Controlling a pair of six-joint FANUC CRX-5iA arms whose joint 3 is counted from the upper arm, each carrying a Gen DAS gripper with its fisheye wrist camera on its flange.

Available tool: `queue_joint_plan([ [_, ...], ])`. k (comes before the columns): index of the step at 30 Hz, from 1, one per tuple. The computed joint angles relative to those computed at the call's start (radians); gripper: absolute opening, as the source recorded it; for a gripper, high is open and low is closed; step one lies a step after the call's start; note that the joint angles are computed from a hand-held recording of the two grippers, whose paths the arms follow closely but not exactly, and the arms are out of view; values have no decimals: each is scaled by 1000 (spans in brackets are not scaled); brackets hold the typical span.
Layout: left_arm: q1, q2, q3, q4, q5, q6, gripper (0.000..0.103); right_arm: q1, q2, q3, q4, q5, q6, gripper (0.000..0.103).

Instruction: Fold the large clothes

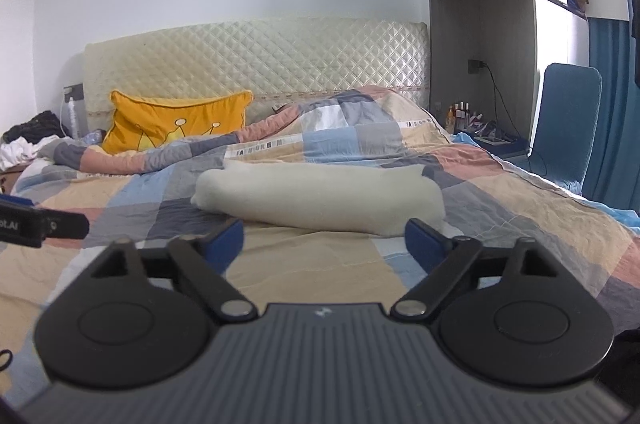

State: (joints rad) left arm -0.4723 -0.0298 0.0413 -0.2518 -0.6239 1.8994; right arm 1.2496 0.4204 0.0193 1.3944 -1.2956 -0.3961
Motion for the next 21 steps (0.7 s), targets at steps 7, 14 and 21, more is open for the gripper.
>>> queue_joint_plan([
  [7, 1, -2, -7, 3, 2, 1, 103, 2, 10, 16, -11, -17, 15, 97],
  [14, -1, 2, -6, 7, 4, 0, 103, 2, 9, 24, -32, -17, 18, 97],
  [21, -2, 2, -6, 11, 4, -5, 103, 2, 2, 21, -41, -10, 11, 97],
])
